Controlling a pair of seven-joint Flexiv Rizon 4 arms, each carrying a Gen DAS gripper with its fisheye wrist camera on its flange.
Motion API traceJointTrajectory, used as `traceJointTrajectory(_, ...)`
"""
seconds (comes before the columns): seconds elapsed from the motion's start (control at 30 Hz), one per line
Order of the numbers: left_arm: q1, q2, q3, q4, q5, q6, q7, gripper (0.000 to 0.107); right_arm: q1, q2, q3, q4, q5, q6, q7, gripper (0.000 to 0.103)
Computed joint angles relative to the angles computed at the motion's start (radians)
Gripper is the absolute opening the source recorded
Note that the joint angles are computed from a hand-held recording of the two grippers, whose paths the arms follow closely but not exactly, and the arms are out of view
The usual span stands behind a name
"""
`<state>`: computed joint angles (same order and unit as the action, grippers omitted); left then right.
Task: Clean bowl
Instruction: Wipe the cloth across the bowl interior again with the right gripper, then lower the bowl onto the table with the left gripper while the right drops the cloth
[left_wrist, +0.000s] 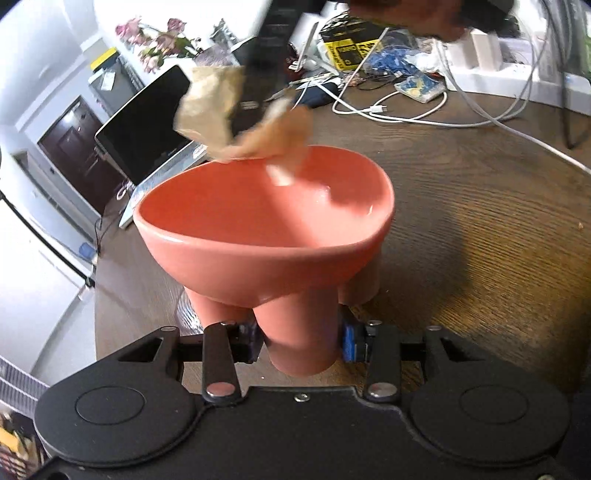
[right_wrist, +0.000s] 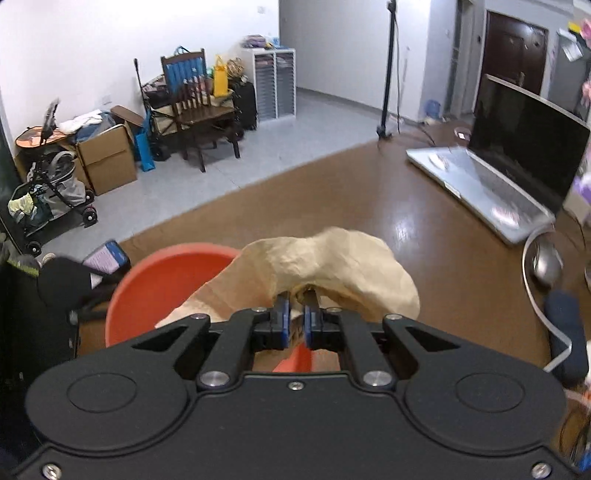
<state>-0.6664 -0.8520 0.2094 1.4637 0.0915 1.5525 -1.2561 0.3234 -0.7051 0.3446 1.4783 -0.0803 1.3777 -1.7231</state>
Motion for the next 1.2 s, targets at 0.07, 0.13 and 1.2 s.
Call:
traceJointTrajectory(0.07, 0.003, 0.001, -0.002, 0.002, -0.01, -0.006, -0.013, 0.04, 0.001, 0.01, -0.008, 0.026, 0.009, 0.01, 0.016, 0.009)
traceJointTrajectory(0.13, 0.008, 0.002, -0.007, 0.004, -0.037, -0.026, -0.049, 0.04, 0.016, 0.044, -0.027, 0.084, 0.013, 0.044, 0.045, 0.009)
traceJointTrajectory(1.2, 0.064, 0.077, -0.069, -0.014, 0.046, -0.187, -0.432, 0.103, 0.137, -0.237, -0.289, -0.381, -0.154, -0.304, 0.381, 0.078)
